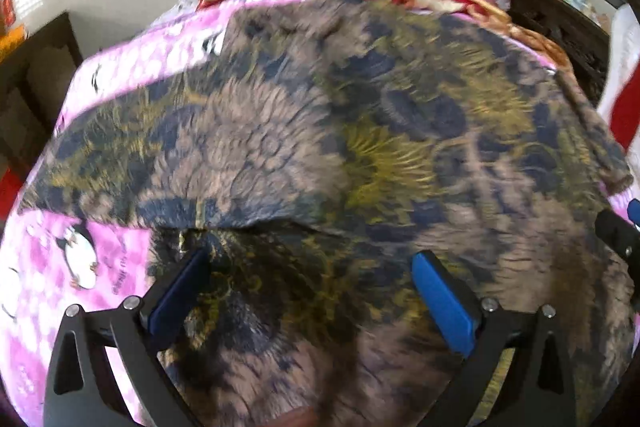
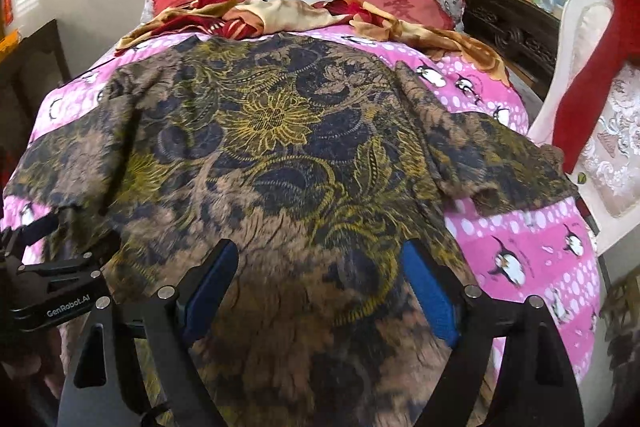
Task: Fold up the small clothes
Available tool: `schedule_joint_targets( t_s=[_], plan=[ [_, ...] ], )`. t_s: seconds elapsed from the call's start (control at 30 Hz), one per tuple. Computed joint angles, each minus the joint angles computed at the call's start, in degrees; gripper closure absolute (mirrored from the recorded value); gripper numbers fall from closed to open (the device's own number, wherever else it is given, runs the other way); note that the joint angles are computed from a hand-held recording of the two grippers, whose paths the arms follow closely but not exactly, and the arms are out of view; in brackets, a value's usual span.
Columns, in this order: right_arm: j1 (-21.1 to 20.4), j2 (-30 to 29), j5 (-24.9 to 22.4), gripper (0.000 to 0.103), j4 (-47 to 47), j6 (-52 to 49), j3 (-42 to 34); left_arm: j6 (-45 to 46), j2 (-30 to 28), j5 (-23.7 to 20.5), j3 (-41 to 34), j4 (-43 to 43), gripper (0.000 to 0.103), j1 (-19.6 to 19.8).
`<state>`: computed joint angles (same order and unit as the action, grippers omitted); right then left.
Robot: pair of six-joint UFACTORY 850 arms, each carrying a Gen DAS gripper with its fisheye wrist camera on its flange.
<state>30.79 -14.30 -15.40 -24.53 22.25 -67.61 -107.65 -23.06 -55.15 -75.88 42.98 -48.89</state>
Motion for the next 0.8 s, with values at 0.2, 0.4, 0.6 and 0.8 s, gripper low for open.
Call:
schedule_joint_targets(
  t_s=[0.2, 0.4, 0.6, 0.8],
  plan=[
    [0.22, -5.26, -0.83, 0.031, -7.12, 5.16, -2.29, -4.11, 0.12, 1.22, 1.80, 3.24, 0.000, -0.41],
    [-1.62, -6.03, 3.61, 0.027, 1.46, -1.29, -0.89, -4.00, -0.01, 1.30, 1.90, 3.28, 0.000, -0.30],
    [-1.83, -5.92, 5.72, 0.022, -1.31, 1.55, 0.11, -4.15, -0.25, 1.32, 1.72, 3.55, 0.000, -0.28],
    [-1.65, -6.52, 5.41, 0.017, -2.48, 2.93, -0.35, -5.62, 0.47, 1.66, 2.40, 4.12, 0.000, -0.91]
  ],
)
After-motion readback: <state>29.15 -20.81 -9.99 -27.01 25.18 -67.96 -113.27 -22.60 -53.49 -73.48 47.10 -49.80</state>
